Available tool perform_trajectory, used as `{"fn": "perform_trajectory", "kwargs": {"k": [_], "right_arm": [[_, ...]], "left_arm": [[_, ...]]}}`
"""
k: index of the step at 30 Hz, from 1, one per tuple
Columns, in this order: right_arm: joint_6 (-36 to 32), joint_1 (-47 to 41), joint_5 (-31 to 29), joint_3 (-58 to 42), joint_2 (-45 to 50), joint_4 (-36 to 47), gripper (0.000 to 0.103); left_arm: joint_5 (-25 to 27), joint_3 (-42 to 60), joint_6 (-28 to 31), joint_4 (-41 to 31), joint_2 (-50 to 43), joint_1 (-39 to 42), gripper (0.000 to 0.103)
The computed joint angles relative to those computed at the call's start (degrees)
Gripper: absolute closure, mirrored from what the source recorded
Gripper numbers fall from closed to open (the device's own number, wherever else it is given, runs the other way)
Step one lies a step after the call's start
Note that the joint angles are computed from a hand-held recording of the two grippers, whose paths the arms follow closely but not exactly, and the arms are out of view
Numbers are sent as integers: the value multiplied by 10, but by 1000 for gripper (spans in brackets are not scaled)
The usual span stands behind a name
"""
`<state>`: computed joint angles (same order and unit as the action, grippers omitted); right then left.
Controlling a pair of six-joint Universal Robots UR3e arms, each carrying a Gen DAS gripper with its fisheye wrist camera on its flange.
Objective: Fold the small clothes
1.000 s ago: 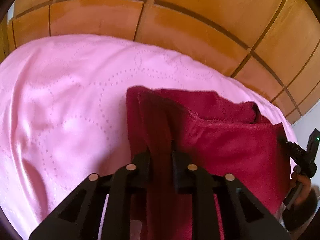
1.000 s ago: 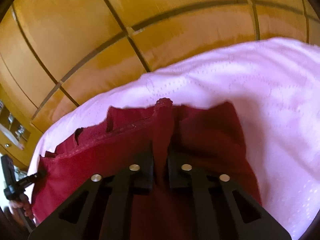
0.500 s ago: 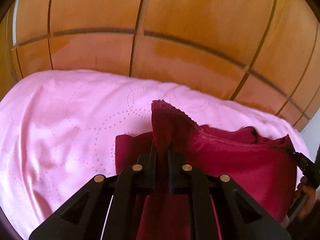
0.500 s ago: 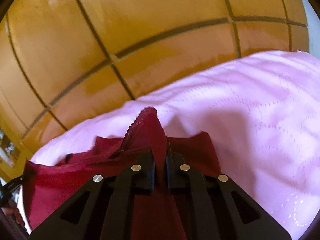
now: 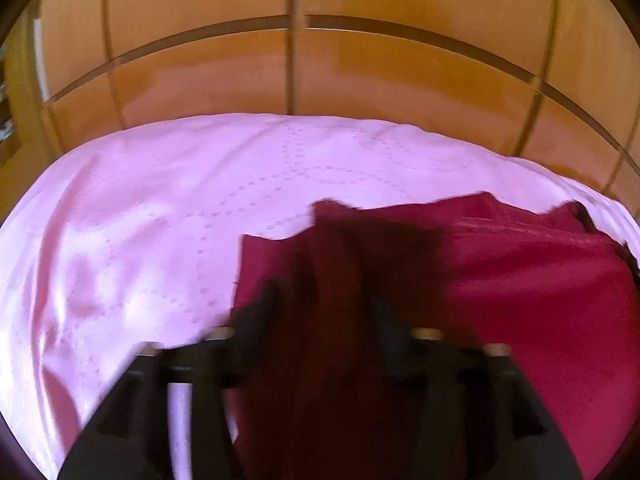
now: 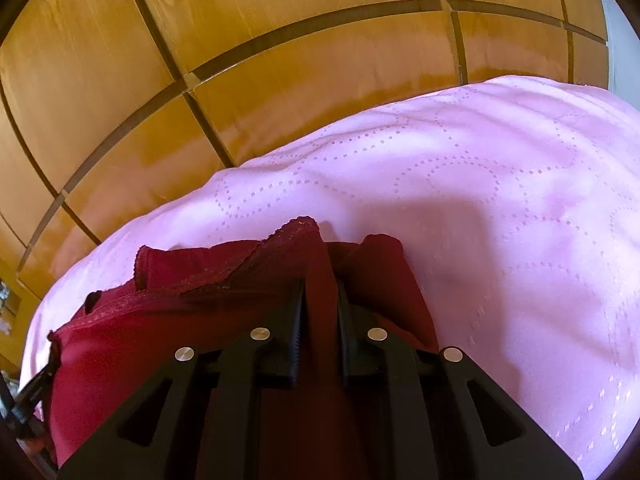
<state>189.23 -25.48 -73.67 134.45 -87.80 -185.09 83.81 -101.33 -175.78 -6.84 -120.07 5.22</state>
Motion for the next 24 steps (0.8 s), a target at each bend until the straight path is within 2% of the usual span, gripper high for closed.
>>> {"fn": "perform_trajectory", "kwargs": {"k": [1, 2, 4, 8, 10, 11, 12, 13, 14, 15, 17, 18, 24], "right_arm": [[0, 4, -7, -3, 2, 0, 90], [0, 8, -14, -4, 3, -2, 88], [2, 23, -38, -11, 7, -4, 87], [8, 52, -89, -22, 15, -9, 78], [10, 72, -124, -32, 20, -7, 72], [10, 80, -139, -34, 21, -9, 64], [12, 89, -158, -36, 21, -8, 47], [18, 111, -200, -47, 25, -1, 32], [28, 133, -247, -61, 30, 14, 3], [35, 146, -277, -69, 33, 23, 4], [25, 145, -270, -55, 15, 26, 4], [20, 141, -260, -40, 2, 27, 4], [38, 86, -174, 93, -154, 57, 4]], "left_arm": [[24, 6, -17, -16, 3, -4, 11], [30, 10, -29, -33, 8, -4, 11], [4, -29, -41, -21, 48, 8, 11], [-73, -177, -56, 122, 134, 25, 9], [-82, -240, -41, 212, 150, 13, 4], [-73, -257, -25, 250, 143, -1, 3], [-59, -259, -1, 260, 130, -19, 3], [-49, -246, 15, 234, 123, -30, 3], [-43, -229, 28, 197, 118, -38, 3], [-37, -209, 32, 165, 108, -45, 3], [-38, -150, 29, 72, 86, -46, 3], [-42, -142, 30, 56, 83, -43, 3], [-47, -154, 29, 78, 83, -41, 2]]}}
